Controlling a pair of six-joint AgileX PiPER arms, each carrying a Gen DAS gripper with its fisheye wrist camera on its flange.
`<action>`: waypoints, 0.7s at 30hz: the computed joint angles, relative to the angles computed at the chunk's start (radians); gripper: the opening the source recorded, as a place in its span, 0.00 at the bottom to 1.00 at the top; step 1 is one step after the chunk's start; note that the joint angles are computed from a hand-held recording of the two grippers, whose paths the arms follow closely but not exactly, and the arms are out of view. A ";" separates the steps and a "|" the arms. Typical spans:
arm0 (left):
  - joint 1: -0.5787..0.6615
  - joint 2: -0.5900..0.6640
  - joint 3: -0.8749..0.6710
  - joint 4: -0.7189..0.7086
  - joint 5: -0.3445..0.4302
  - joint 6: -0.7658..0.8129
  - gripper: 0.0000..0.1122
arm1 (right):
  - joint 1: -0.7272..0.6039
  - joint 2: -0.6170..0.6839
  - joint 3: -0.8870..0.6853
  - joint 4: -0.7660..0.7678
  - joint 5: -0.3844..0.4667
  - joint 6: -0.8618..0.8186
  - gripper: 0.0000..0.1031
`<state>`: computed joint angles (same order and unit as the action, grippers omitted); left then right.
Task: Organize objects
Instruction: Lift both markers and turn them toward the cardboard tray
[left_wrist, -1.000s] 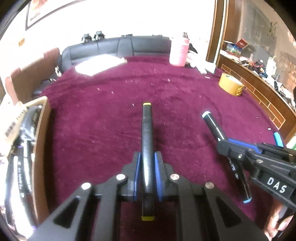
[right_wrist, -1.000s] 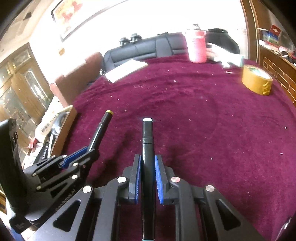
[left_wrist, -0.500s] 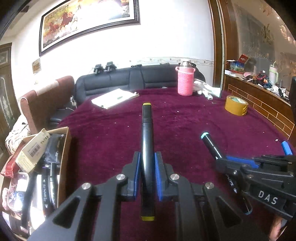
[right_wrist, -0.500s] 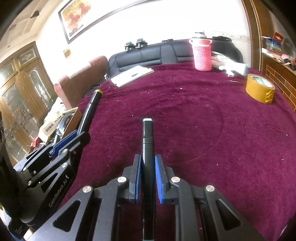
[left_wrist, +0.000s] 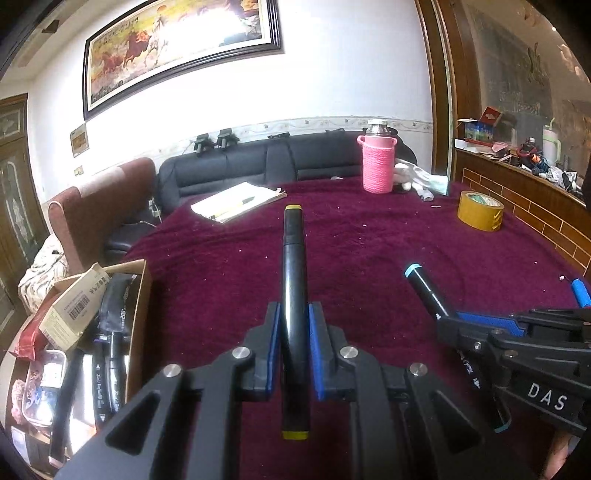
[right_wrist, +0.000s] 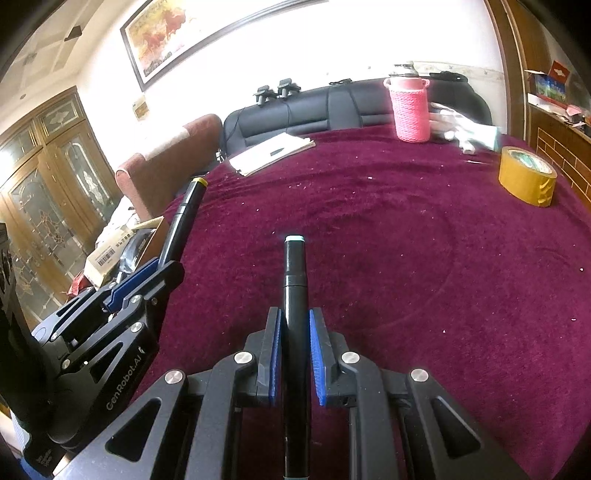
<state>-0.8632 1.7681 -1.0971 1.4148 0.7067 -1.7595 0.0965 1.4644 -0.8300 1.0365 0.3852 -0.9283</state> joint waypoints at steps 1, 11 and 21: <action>-0.001 0.000 -0.002 -0.004 -0.002 0.005 0.13 | -0.004 0.004 -0.002 0.006 0.005 -0.007 0.16; 0.004 0.002 -0.009 -0.017 -0.011 0.020 0.13 | -0.008 0.011 -0.003 0.029 0.020 -0.024 0.16; 0.017 0.004 -0.007 -0.019 -0.027 0.023 0.13 | -0.013 0.005 -0.001 0.056 0.031 -0.044 0.16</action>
